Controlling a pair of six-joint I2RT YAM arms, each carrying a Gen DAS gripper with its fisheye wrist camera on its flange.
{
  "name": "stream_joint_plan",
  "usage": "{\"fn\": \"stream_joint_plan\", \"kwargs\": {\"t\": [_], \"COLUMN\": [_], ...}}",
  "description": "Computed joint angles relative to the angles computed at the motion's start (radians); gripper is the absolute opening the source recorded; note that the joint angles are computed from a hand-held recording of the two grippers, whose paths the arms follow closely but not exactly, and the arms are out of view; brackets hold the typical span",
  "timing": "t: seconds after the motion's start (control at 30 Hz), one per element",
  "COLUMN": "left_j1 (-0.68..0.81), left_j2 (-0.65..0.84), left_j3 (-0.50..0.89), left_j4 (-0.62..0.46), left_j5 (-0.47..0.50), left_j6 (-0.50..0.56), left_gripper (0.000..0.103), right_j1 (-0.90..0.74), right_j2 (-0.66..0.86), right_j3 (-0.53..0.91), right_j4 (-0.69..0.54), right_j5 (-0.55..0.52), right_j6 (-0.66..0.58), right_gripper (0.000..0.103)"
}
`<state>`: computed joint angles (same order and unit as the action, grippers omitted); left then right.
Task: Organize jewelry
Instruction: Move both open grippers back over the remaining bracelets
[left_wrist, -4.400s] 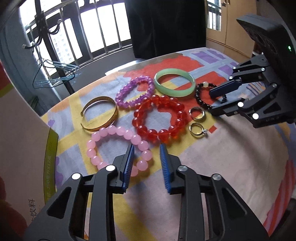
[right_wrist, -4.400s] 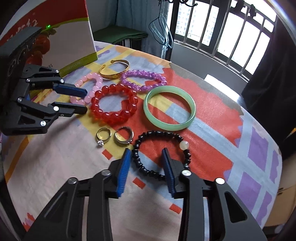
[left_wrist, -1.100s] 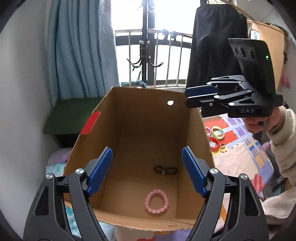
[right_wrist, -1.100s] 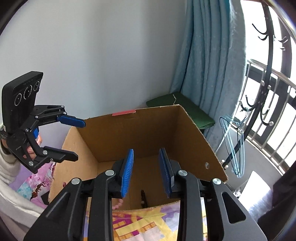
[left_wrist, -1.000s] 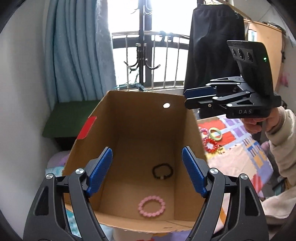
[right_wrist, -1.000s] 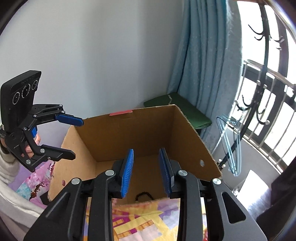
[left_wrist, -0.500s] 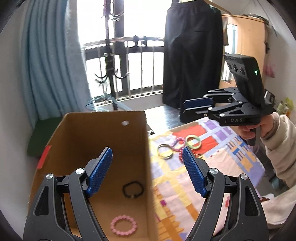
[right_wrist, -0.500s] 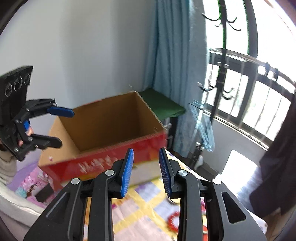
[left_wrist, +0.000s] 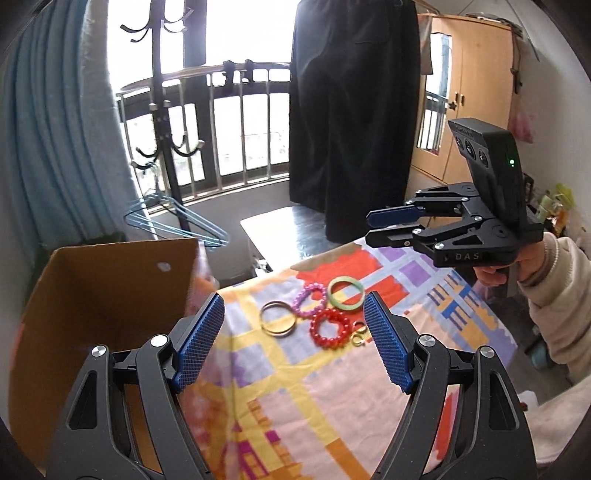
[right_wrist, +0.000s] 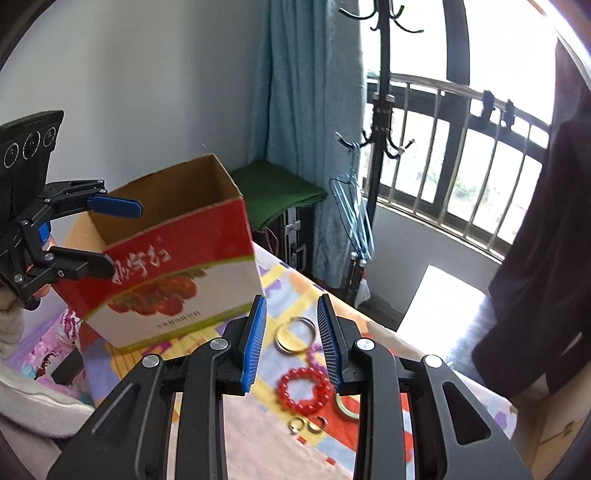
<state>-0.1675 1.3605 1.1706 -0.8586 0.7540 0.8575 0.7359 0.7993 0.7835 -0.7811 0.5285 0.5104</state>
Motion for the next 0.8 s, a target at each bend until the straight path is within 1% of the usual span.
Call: {"fn": "stream_joint_plan", "kwargs": {"t": [0.17, 0.33, 0.43, 0.53, 0.63, 0.8], "left_j1": [-0.093, -0.179, -0.223, -0.268, -0.306, -0.364], "left_j2": [0.000, 0.028, 0.065, 0.105, 0.157, 0.236], "left_j3": [-0.055, -0.109, -0.131, -0.164, -0.180, -0.206], "left_j4": [0.077, 0.155, 0.189, 0.248, 0.297, 0.387], "left_j5": [-0.053, -0.113, -0.145, -0.181, -0.211, -0.254], "left_j6": [-0.070, -0.118, -0.136, -0.157, -0.192, -0.231], "left_gripper": [0.075, 0.075, 0.075, 0.075, 0.073, 0.073], "right_j1": [-0.101, -0.225, -0.320, -0.397, -0.455, -0.529], "right_j2": [-0.070, -0.115, -0.123, -0.088, -0.050, 0.001], "right_j3": [-0.076, -0.157, -0.211, -0.255, -0.293, -0.374], "right_j4": [0.013, 0.059, 0.112, 0.175, 0.223, 0.306], "right_j5": [-0.078, -0.172, -0.263, -0.328, -0.368, -0.431], "right_j6": [-0.045, -0.114, -0.160, -0.212, -0.248, -0.296], "right_gripper": [0.029, 0.029, 0.029, 0.029, 0.029, 0.029]}}
